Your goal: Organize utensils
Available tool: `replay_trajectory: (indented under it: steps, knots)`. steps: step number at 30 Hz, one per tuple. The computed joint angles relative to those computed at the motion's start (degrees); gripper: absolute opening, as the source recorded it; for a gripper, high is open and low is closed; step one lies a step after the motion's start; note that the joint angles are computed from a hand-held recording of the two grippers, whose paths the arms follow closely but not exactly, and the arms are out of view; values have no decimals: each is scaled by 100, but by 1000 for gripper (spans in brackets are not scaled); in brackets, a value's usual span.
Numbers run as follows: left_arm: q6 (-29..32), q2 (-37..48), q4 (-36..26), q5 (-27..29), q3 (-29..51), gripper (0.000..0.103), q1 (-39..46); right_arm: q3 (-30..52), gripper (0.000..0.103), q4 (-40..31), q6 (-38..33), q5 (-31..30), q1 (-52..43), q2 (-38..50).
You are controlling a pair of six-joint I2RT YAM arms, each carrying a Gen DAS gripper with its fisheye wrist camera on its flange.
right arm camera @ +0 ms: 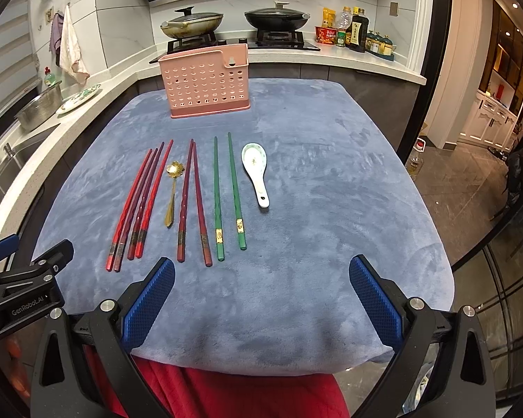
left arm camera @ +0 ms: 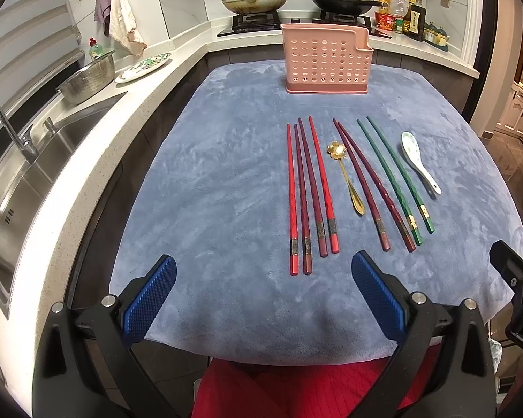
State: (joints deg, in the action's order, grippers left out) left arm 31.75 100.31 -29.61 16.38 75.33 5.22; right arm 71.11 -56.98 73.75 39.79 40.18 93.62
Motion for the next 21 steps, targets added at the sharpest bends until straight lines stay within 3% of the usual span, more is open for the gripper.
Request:
replay_trajectory:
  steps: [21]
  knots:
    - [2, -32, -82, 44, 13, 96, 15, 23, 96, 27, 10, 7, 27, 45]
